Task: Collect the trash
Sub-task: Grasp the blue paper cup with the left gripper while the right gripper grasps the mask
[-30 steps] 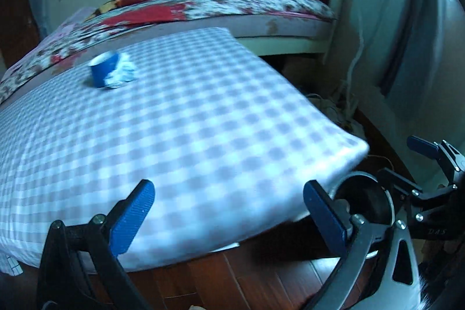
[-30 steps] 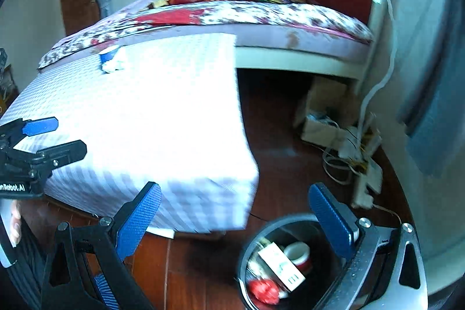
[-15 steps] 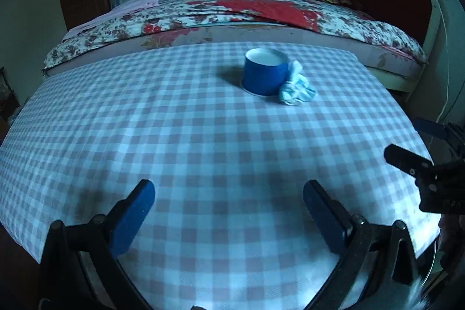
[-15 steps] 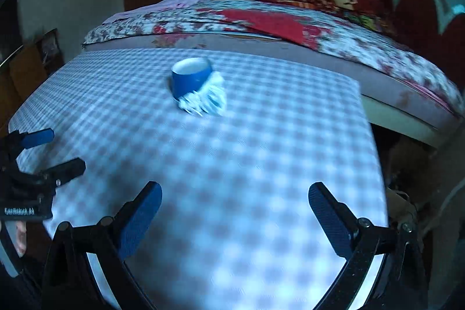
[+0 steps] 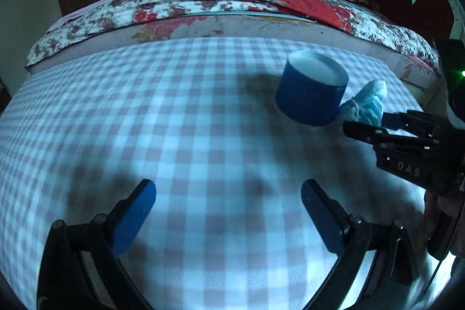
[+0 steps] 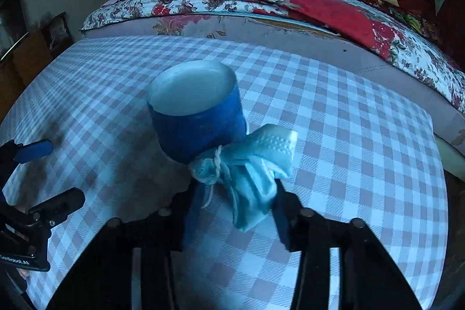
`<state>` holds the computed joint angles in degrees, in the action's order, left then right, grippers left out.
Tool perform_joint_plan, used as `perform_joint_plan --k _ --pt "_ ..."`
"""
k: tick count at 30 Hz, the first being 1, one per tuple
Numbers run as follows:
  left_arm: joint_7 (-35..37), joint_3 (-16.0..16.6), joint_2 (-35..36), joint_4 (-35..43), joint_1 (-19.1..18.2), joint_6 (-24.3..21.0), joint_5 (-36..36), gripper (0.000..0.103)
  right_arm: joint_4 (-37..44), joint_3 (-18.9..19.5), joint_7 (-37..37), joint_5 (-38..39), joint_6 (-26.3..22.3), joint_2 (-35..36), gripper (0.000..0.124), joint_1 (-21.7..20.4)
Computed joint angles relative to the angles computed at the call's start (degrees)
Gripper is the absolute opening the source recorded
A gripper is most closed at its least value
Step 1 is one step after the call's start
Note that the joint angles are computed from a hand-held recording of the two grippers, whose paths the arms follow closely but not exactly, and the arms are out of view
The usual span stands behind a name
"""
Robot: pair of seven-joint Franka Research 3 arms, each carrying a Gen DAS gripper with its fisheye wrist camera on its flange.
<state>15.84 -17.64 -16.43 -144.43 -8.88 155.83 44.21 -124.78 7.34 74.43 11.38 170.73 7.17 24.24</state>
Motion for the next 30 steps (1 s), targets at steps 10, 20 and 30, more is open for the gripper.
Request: perform_joint_plan --k 10,20,30 --pt "-2.71 1.93 15.42 16.12 -1.63 1.94 9.42 0.1 2.46 -1.49 -2.46 3.38 -0.66 1.09 0.021 -4.54" --pt "-2.97 5.96 18.94 19.94 -3.89 2.73 11.01 0.092 5.2 -1.7 -3.6 1.78 0.13 3.4 0.063 -4.54" --pt "-1.85 6.9 18.42 18.34 -3.77 7.83 10.51 0.076 6.0 0.47 -10.75 8.3 -2.12 2.97 0.022 -5.33"
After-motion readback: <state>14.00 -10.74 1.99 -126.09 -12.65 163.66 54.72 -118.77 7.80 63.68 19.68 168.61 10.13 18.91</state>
